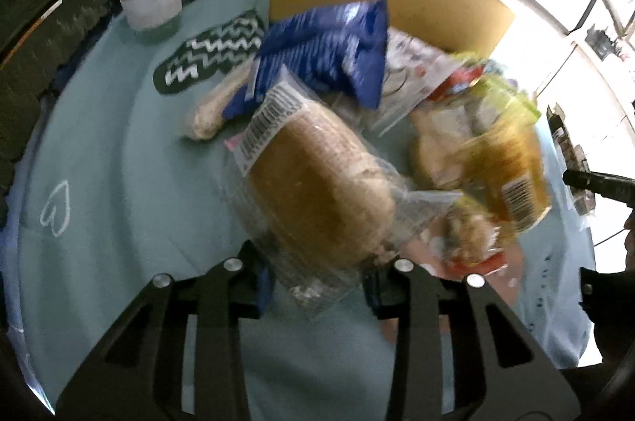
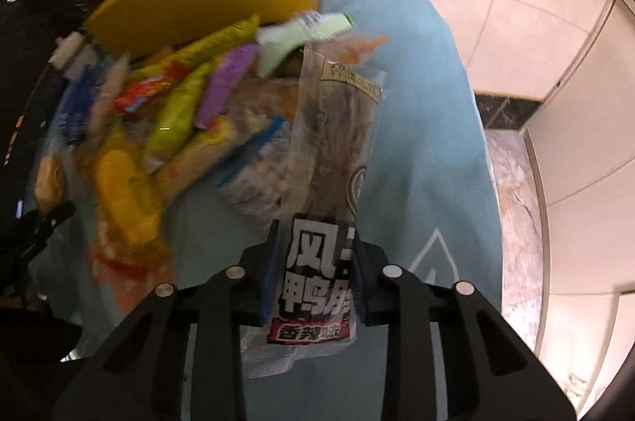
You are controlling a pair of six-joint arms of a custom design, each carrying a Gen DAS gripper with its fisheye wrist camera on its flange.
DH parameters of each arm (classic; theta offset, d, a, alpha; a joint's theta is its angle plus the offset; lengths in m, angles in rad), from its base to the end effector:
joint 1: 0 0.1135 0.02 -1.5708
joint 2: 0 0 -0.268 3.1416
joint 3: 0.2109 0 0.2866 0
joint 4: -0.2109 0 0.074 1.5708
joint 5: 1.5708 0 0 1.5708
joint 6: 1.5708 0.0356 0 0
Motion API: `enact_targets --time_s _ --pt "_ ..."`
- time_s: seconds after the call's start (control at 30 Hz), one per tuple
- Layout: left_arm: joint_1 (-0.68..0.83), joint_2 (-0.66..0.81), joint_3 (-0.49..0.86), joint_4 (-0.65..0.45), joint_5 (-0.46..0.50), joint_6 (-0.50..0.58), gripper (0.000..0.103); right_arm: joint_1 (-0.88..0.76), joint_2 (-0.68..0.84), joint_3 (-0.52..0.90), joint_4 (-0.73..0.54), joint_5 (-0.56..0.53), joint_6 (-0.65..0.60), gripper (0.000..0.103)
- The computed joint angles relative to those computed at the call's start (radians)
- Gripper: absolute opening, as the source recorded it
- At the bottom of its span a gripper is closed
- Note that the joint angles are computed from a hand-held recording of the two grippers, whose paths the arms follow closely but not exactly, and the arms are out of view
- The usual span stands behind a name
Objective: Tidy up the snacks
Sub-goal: 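Carry both packs into the yellow box and open both tools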
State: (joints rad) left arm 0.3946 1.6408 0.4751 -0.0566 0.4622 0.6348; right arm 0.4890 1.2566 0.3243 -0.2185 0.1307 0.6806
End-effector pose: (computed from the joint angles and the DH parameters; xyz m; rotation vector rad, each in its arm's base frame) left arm 0.2281 0.0778 0.0474 0.4184 2.5679 -0.3072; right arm 0.1760 0.0884 0.0793 0.2975 2.6993 0.1713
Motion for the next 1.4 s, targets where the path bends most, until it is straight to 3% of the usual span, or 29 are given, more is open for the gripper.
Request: enact_targets --time_s 0.17,0.37,0.53,0.8,1.0,1.07,1.1,1.13,1.2,1.4 --pt "0.014 -0.136 -0.025 -0.075 0.048 0.01 0.035 0.131 -0.195 -0.021 -0.125 0.076 0.067 0.03" --pt "-0.018 -0.263 -0.005 -0.162 0.096 -0.019 0.035 0.183 -0.254 0.035 -0.177 0.128 0.073 0.03" --pt "-0.111 -0.318 0.054 -0.182 0.088 -0.102 0.035 0.123 -0.239 0.116 -0.181 0.1 -0.016 0.03" --pt "-0.355 -0.166 0.333 -0.143 -0.065 -0.347 0.035 -0.016 0.036 0.456 -0.131 0.041 -0.234 0.03" --pt "-0.464 0.083 0.716 -0.194 -0.17 -0.479 0.037 -0.131 0.301 0.79 -0.145 0.024 -0.352 0.033" --pt "-0.496 0.185 0.864 -0.231 -0.24 -0.495 0.064 -0.176 0.37 0.884 -0.161 -0.007 -0.375 0.043" --pt "-0.504 0.213 0.903 -0.244 -0.271 -0.497 0.093 -0.193 0.442 0.965 -0.187 -0.014 -0.387 0.058" --pt "-0.518 0.236 0.932 -0.228 -0.332 -0.503 0.097 -0.196 0.484 1.016 -0.211 0.007 -0.396 0.063" --pt "-0.517 0.257 0.962 -0.23 -0.357 -0.483 0.097 -0.197 0.534 1.061 -0.214 0.068 -0.418 0.065" --pt "-0.468 0.196 0.836 -0.195 -0.317 -0.469 0.098 -0.19 0.469 0.929 -0.151 0.056 -0.409 0.065"
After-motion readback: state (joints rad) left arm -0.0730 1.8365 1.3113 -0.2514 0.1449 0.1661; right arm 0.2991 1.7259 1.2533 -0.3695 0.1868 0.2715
